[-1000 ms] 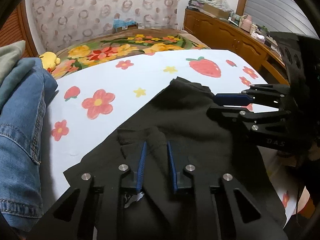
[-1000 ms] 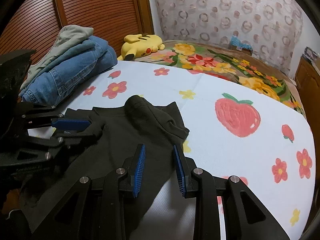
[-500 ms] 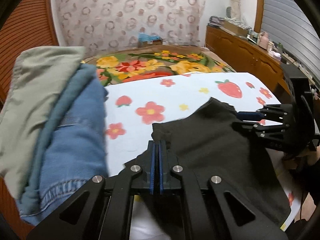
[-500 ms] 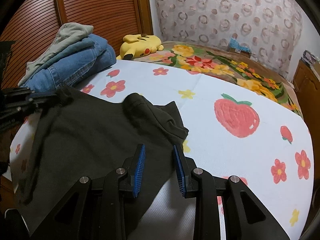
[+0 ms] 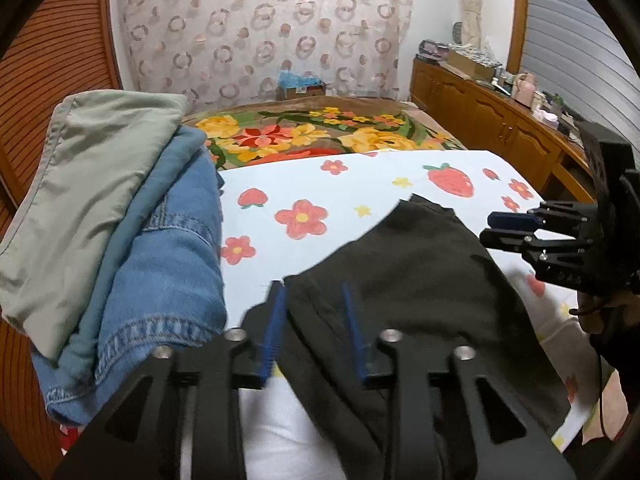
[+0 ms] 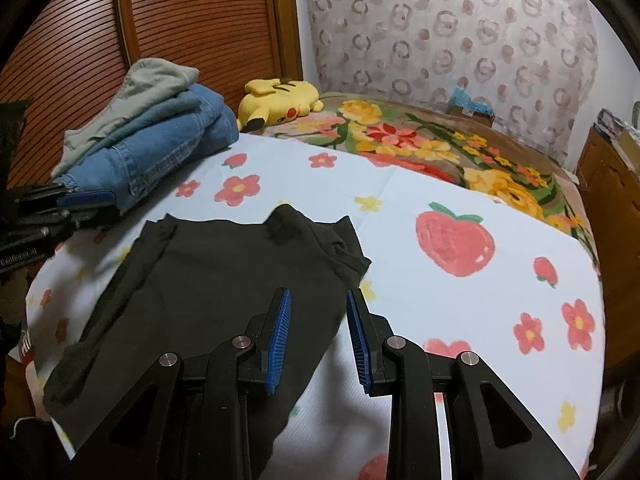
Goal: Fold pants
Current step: 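Open the left gripper while the right gripper lays the fold flat and opens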
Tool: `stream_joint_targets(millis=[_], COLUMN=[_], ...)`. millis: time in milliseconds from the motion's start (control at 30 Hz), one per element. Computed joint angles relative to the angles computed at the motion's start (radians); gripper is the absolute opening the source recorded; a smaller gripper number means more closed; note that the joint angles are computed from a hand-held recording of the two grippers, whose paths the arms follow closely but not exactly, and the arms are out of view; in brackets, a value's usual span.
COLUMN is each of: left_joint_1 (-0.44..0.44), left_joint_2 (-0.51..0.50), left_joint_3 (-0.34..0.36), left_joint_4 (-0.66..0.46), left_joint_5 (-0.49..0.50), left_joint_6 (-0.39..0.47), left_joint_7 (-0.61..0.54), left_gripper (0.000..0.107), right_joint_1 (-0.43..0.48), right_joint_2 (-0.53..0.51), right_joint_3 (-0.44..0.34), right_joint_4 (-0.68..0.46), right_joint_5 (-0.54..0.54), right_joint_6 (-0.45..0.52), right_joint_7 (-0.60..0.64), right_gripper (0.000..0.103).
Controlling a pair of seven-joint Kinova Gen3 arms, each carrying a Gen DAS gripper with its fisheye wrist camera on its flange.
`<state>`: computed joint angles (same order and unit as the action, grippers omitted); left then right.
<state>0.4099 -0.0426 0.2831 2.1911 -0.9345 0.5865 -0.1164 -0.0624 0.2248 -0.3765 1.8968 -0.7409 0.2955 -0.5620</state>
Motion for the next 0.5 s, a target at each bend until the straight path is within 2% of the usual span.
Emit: stream_joint_targets(millis=[33,67,267,367,500], left_joint_1=[0.003,0.008,0.027,0.059,0.12], left_joint_2=[-0.001,-0.002,0.07,0.122,0.17], left_joint_3=[0.003,0.01,-0.009,-0.044,-0.088], left_joint_4=[0.003,0.009,0.0,-0.018,-0.036], left_joint_5=[-0.001,-0.01,-0.006,0.0,-0.018], left_joint_6=[-0.004,-0.008,-0.058,-0.043,0.019], left_joint_7=[0.002,0.015,0.0,0.003,0.038], left_gripper=[0.043,0.044,0.044,0.044,0.044], right_joint_1=[0.011,0.027,0.046,0.035,0.003], right_joint_2=[-0.013,-0.028,-0.108,-0.141,-0.16], right_joint_3=[-0.012,-0.024,-0.022,0.001,0.047], right_joint_4=[0.013,0.028,0.112,0.149,0.178], right_joint_5=[-0.015,-0.039,-0.202,-0.269,-0.315], right_joint_6=[-0.003,-0.004,0.002,0.007,0.018], right_joint_7=[0.013,0.036,0.184,0.242,0.274], right_gripper=[0.03,0.03,0.03,0.03,0.03])
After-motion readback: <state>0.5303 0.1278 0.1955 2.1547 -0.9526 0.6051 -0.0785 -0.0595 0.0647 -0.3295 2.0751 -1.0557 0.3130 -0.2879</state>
